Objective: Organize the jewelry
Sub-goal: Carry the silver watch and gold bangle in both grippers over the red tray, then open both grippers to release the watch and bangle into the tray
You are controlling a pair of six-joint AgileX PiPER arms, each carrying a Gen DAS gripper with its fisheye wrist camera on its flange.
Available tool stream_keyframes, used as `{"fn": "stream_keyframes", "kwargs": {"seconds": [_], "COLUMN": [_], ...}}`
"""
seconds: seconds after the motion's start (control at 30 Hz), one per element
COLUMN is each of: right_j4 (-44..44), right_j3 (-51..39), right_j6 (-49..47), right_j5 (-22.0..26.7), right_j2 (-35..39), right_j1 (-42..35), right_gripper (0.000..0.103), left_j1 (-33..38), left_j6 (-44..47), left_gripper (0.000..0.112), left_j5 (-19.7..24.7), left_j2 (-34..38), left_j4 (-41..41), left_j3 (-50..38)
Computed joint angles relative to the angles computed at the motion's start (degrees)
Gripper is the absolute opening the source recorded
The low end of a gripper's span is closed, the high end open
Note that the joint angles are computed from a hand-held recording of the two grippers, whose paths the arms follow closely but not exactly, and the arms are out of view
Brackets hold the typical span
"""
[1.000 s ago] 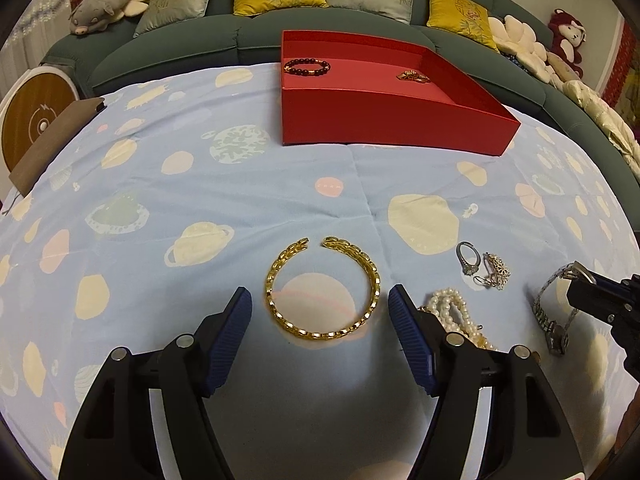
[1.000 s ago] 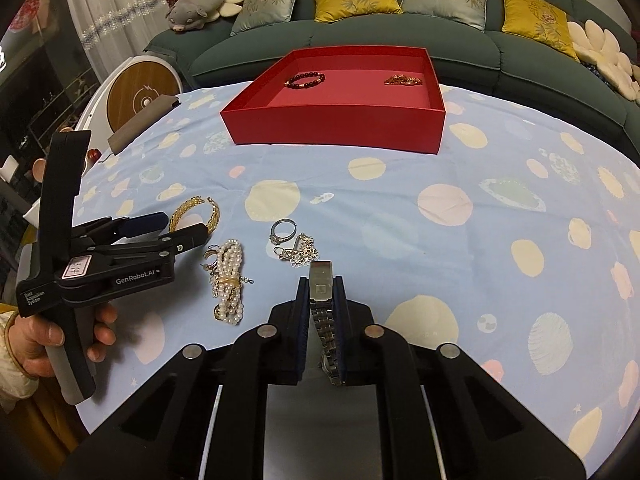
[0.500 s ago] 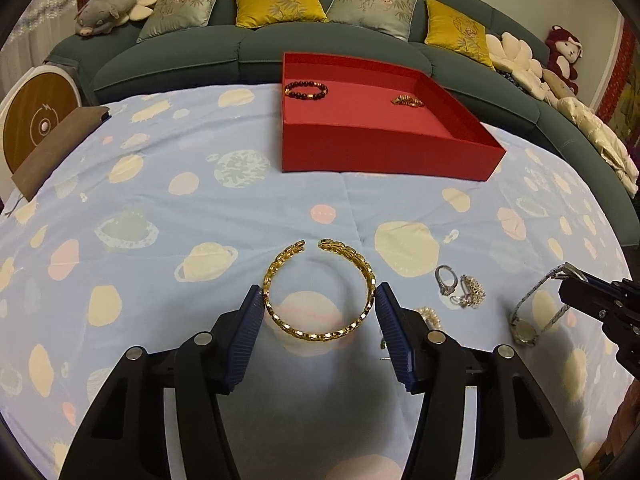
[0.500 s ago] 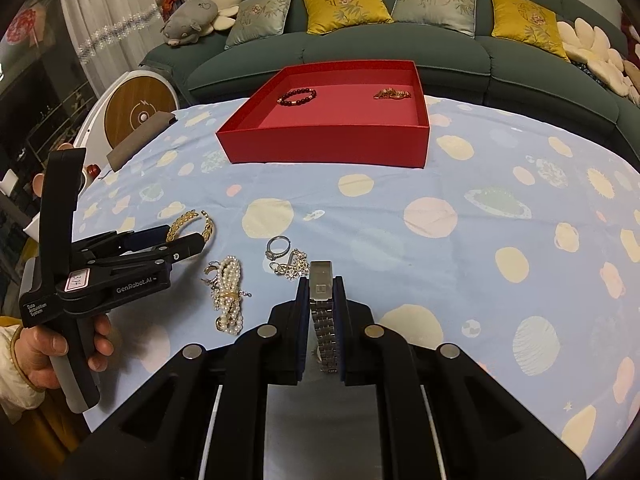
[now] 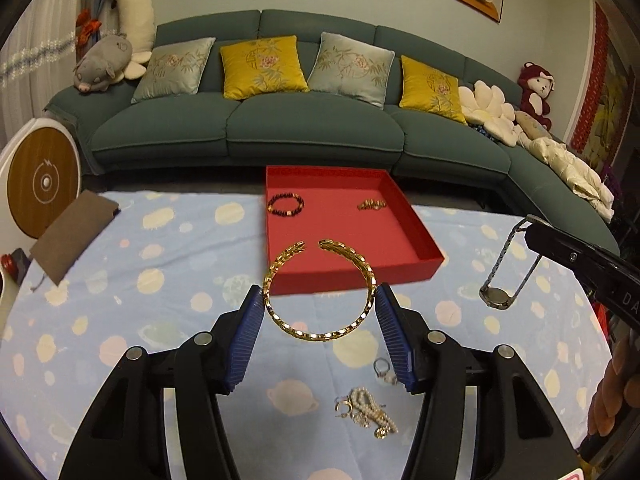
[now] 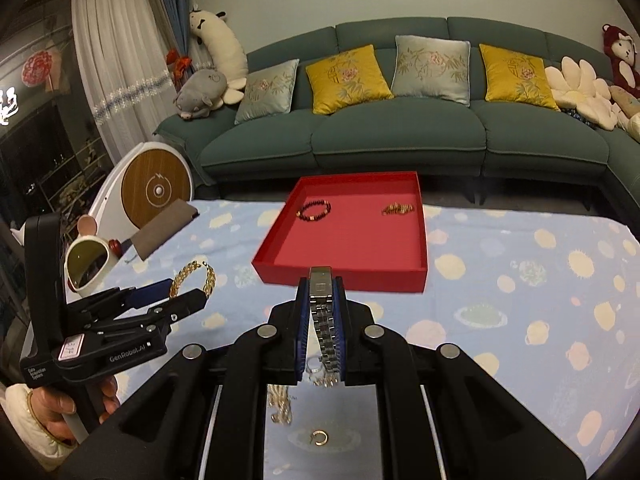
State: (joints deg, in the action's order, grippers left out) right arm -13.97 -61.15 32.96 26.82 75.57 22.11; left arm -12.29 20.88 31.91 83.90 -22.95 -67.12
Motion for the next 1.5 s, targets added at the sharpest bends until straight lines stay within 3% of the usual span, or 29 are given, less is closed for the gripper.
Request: {"fn": "stream_keyframes", "kwargs": {"seconds": [0.13,0.43,0.8,1.0,1.23,1.5], "right_j4": [-1.18,6.80,10.98,13.47,15.51,17.70], "right_j3": [-8.72,-21.55,-33.67,-36.41,-37.75,-37.68], "right_j6": [-1.64,-9.02,-13.72,-16.49,-17.88,-19.53], "right_j5": [1.72,-1.16,0.43,0.41,-0.32,-1.69], "right_j2": [3.51,17.56,35.66,41.22,45.40,46.73], "right_j1": [-0.83,-8.57,-12.69,-14.42,-16.15,-16.31], "right_gripper": [0.010,0.011,0.010,0.010,0.011,0.012], "left_j1": [-0.21,-2.86,-4.32,-4.50,-4.74,-5.30], "left_j6": [-3.73,-13.31,-21.11,-23.32,-25.00,-25.44], "left_gripper": [0.055,0.055,0.055,0.055,0.055,0.056], "left_j5": [2.48,5.48,14.93,17.88,24.65,26.55], "left_j2": [4.66,22.81,45.86,53.19,61.63,63.64], "left_j4": [2.92,11.67,17.38,17.87,18.71,20.38], "left_j3": [-9.92,-31.47,-57.52,-65.63,-77.50,-79.97]}}
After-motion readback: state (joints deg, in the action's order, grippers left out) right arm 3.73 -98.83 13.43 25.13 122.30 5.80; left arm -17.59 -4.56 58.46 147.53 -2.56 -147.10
